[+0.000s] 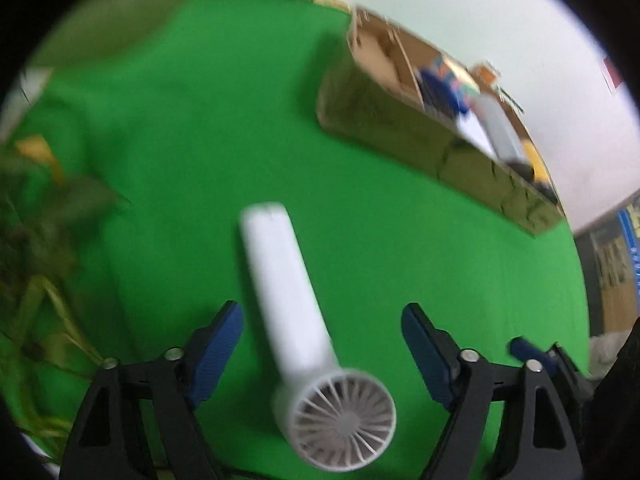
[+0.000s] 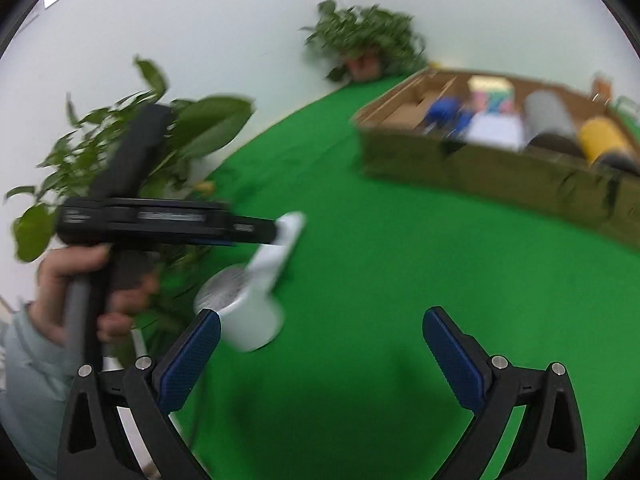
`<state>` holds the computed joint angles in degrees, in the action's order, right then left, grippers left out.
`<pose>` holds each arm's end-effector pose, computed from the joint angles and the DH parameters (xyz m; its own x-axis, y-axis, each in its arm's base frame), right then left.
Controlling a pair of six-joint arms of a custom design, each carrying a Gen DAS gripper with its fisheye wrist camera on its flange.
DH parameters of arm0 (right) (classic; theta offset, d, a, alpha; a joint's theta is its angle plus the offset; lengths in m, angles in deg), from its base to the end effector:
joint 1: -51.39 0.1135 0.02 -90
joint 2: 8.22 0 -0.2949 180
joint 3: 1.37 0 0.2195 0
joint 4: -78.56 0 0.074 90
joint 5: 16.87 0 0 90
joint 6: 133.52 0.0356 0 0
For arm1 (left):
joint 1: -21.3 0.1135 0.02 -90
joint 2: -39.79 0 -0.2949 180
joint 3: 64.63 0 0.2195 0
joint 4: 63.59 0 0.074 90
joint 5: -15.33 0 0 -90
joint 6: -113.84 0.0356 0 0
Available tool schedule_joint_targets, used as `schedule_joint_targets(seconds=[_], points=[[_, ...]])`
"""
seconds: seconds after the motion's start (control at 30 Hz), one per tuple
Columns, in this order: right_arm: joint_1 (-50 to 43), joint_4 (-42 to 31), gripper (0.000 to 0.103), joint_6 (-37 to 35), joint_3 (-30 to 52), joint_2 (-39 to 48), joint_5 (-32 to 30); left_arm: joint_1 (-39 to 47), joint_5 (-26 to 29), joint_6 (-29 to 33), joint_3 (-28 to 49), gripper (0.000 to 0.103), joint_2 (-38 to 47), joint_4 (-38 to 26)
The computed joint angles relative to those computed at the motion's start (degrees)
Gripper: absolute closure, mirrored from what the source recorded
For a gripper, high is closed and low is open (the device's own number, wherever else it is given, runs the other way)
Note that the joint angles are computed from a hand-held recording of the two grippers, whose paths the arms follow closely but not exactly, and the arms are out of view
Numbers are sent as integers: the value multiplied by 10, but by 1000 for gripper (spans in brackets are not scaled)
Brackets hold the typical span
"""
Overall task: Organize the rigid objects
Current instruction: 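Move both grippers to the white handheld fan on the table, then close both grippers on the fan's handle and lift it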
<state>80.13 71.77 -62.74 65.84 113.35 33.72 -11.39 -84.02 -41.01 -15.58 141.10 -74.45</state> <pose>0.2971 0.1887 0.0975 -0.5145 -0.5722 -0.6387 -0.8572 0.3620 0.3662 0.2232 -0.1364 0.1318 -0.7455 -0.5829 -0.3233 -0.4793 0.8059 -0.3477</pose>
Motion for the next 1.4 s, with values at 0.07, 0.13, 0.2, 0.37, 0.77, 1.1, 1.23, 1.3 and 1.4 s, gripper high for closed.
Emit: schedule_joint_targets(seconds=[0.07, 0.13, 0.2, 0.37, 0.77, 1.1, 1.23, 1.3, 1.4], points=[[15, 30, 4, -7, -34, -10, 13, -13, 10, -11, 9, 33, 31, 14], [22, 33, 7, -9, -44, -10, 21, -17, 29, -10, 24, 38, 57, 26], [25, 57, 9, -5, -62, -13, 39, -40, 13, -17, 52, 40, 67, 7], [-27, 61, 12, -7, -56, 2, 52, -57, 61, -18, 138, 40, 120, 30], [-225, 18, 13, -66, -29, 24, 37, -61, 214, -40, 364, 40, 290, 104], [-216, 57, 17, -87, -75, 12, 45, -78, 133, -6, 335, 32, 260, 107], [-189, 67, 24, -69, -70, 26, 73, -74, 113, -2, 287, 32, 246, 128], [-177, 43, 31, -56, -44, 42, 82, -69, 114, -5, 265, 32, 244, 148], [-172, 21, 47, -44, -27, 46, 63, -59, 130, 5, 260, 32, 245, 156]])
